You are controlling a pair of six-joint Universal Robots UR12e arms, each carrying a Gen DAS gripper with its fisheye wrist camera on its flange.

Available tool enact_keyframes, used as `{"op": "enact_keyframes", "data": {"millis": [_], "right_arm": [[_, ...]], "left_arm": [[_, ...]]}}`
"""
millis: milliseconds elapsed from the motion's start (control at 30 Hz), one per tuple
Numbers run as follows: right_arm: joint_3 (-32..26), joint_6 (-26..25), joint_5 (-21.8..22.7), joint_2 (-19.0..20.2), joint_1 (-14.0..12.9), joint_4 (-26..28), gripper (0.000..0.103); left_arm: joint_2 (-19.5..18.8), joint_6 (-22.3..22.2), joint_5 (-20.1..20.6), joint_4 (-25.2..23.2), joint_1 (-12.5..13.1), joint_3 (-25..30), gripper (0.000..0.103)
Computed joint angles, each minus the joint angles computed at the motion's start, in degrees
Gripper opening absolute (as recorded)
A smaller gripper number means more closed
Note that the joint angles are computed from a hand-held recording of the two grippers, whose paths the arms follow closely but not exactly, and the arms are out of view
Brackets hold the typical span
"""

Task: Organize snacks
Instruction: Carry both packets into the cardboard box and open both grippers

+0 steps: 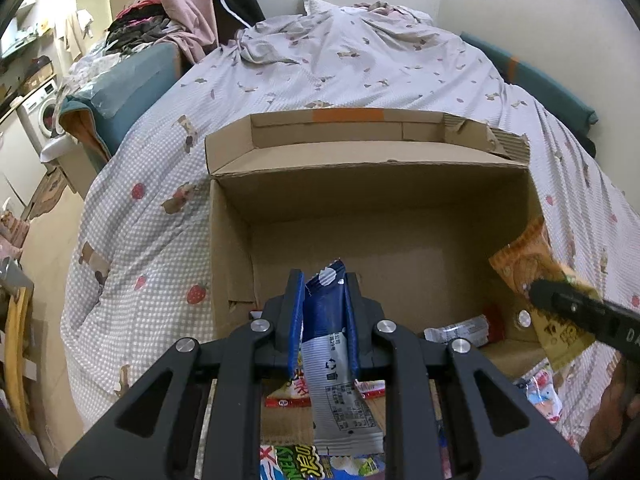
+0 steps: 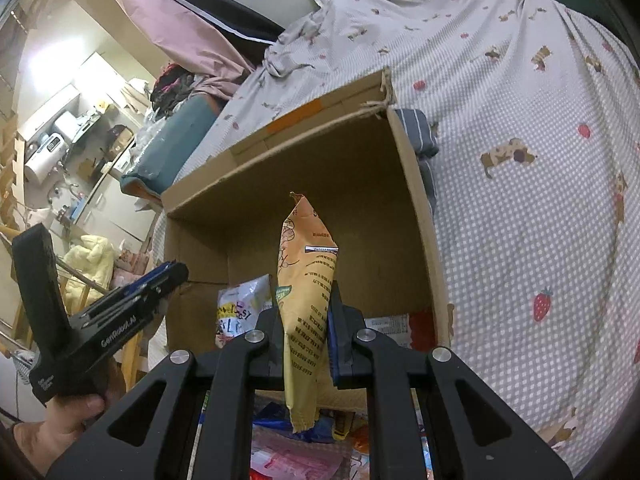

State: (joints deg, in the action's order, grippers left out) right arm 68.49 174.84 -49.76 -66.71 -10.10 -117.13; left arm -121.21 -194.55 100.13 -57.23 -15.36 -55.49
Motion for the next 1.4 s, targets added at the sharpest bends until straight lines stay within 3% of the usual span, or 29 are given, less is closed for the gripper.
{"op": "enact_keyframes", "data": {"millis": [367,400,467,533,567,733,767,800,867,1000,1267,1400], "right_arm": [[-0.39,1.01,-0.8,0.69,0.15,1.95,0.014],[-0.41,0.91,-0.76,0.7,0.16,1.92,0.014],[-0.47,0.67,-0.7,0.75,0.22,1.8,0.014],[-0.32,0.68,-0.53,0.74,0.18,1.74,0.014],[-0.23,0.84,-0.21,0.74,0.13,1.75,0.014],[-0.55,2.29,-0.14,0.94,-0.02,2.07,0.019],[-0.8,2.23,-1.19,1.0,0.1,2.38,0.025],[-1.03,2.15,-2.62,1.03,0.26,2.53,0.047],[-0.31,3.58,-1.09,0.83,-0.15,1.08,0.074],[0.08,3.56,-0.8,0.47,-0.25,-0.29,0.075],[-0.4,2.85,-0.4,0.67,-0.04,0.81,0.075],[-0.47,2.89,-0.32,0.67,0.07,0.57,0.075]], "left_arm": [[0.07,-0.75,-3.1,-0.56,0.87,-0.15,0.02],[0.05,-0.83,-3.36,-0.88,0.9,-0.06,0.023],[0.16,-1.3,-4.05,-1.16,1.03,-0.2,0.056],[0.53,-2.13,-4.51,-0.32,1.1,-0.87,0.073],[0.68,-2.53,-4.58,0.03,1.11,-1.09,0.076],[0.91,-2.74,-4.83,0.08,1.02,-1.22,0.076],[0.99,-2.71,-4.86,0.25,1.0,-1.36,0.076],[1.1,-2.63,-4.79,0.53,0.98,-1.56,0.076],[1.36,-2.35,-4.38,1.37,0.9,-2.05,0.077],[1.69,-0.75,-3.24,3.28,0.64,-2.74,0.076],[2.49,-3.29,-4.56,4.64,1.25,-4.03,0.076],[2.69,-3.67,-3.33,5.27,1.13,-4.39,0.076]]}}
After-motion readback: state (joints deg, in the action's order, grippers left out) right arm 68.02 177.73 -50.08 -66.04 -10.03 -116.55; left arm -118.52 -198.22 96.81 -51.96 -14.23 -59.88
